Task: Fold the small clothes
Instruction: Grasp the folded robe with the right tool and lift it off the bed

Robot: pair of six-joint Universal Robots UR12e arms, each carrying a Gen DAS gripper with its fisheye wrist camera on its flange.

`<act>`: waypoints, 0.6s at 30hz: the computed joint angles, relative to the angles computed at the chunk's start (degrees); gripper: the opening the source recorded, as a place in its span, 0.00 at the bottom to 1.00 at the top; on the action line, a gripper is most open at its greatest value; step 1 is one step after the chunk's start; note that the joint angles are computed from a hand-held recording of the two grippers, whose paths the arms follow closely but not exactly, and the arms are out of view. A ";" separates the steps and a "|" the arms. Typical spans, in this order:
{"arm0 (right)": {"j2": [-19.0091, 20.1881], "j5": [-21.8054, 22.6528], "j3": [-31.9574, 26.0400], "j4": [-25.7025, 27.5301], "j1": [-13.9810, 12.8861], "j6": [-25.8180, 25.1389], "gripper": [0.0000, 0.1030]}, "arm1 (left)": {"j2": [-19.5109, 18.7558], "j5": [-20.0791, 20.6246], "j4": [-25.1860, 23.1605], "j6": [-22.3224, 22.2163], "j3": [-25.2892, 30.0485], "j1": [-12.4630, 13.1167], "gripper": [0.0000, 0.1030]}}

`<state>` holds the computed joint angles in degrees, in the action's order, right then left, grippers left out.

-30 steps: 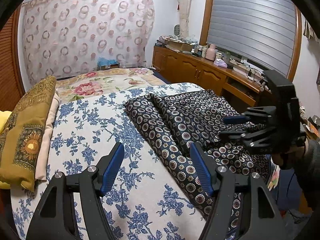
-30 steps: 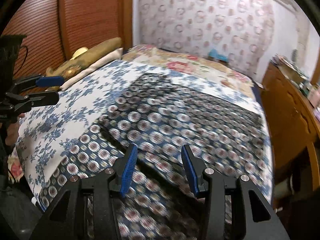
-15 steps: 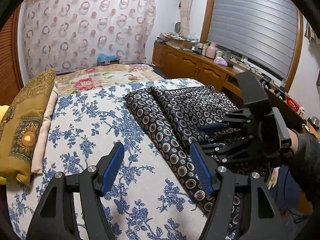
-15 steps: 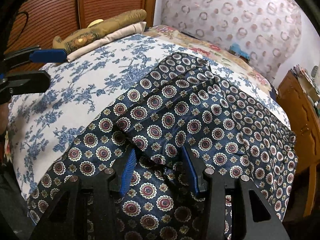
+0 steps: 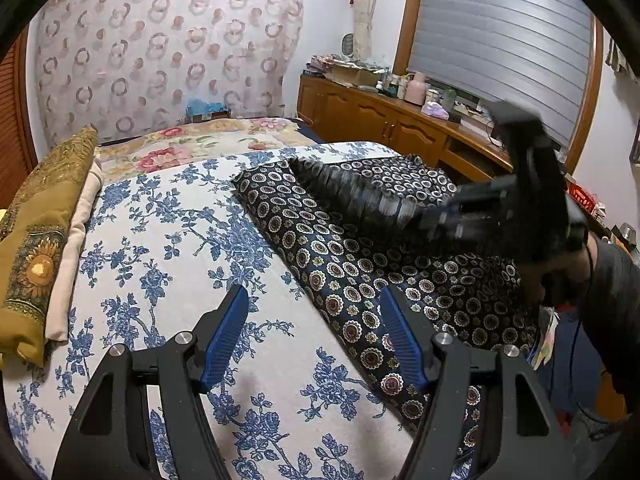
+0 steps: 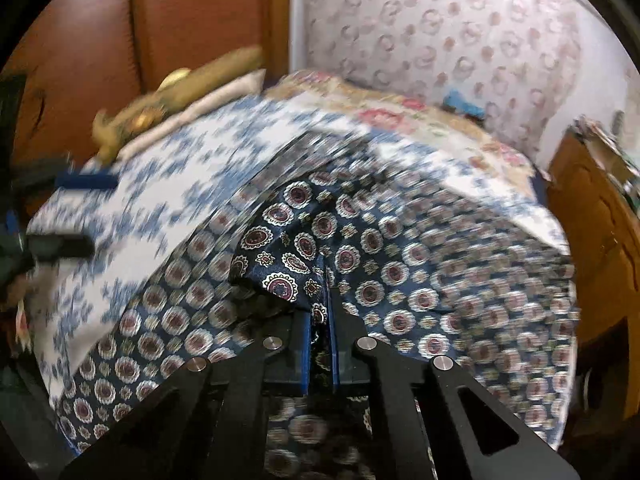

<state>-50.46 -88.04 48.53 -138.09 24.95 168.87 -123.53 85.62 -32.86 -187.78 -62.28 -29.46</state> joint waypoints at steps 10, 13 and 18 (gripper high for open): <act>0.02 -5.61 -1.64 -4.79 -2.78 8.22 0.06 | -0.02 -0.07 -0.42 0.00 0.09 -0.07 0.67; 1.28 -6.71 -4.05 -2.64 -3.50 10.17 0.06 | -0.11 -0.10 -0.64 0.06 0.29 -0.06 0.67; 3.73 -8.56 -7.93 -1.33 -3.75 12.70 0.06 | -0.32 -0.16 -1.17 0.23 0.57 -0.08 0.67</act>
<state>-46.74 -96.60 40.60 -139.42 21.20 181.57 -123.85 85.46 -34.03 -187.54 -61.71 -29.54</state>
